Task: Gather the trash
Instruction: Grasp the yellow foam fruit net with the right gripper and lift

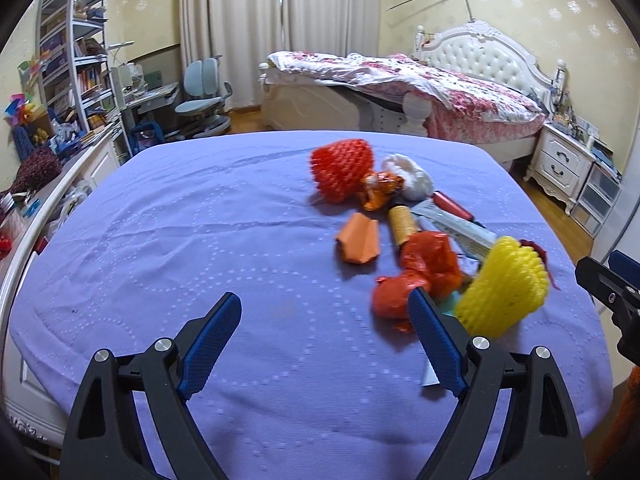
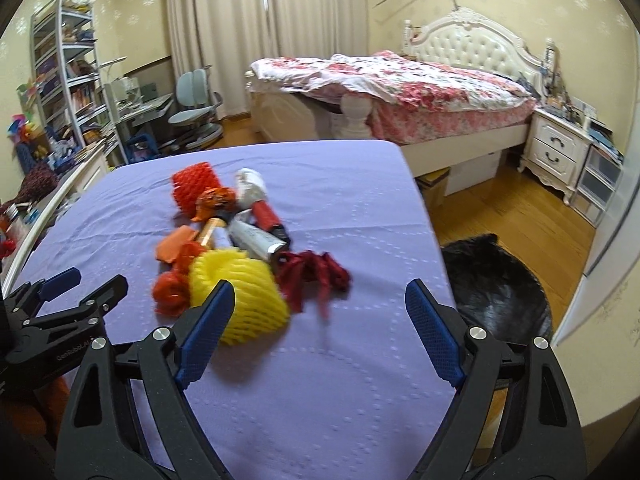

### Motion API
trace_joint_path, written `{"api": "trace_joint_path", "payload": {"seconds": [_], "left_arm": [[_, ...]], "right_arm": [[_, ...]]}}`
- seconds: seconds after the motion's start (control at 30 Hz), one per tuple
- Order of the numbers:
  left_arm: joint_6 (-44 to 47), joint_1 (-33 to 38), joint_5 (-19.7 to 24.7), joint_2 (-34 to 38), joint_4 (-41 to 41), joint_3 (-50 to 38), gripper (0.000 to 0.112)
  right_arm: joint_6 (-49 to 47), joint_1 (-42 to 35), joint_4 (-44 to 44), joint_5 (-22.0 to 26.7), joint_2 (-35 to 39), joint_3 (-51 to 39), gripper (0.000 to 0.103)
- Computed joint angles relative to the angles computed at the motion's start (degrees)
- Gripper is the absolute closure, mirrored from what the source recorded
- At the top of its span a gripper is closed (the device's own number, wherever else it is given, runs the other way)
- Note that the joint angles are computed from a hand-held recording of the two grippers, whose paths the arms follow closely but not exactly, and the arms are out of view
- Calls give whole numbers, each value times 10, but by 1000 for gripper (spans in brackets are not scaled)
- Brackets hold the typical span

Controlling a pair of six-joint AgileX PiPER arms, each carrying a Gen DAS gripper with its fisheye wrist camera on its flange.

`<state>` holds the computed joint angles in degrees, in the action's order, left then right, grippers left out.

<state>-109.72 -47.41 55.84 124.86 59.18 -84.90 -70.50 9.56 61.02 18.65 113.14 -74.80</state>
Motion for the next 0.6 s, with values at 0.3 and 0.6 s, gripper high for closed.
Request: {"api": "trace_joint_path", "payload": {"seconds": [0.3, 0.6], "left_arm": [[-41, 19, -17, -25, 12, 61, 27], [-50, 24, -40, -18, 17, 64, 27]], "right_arm": [[70, 54, -82, -5, 28, -29, 25], [112, 68, -132, 9, 59, -53, 56]]}}
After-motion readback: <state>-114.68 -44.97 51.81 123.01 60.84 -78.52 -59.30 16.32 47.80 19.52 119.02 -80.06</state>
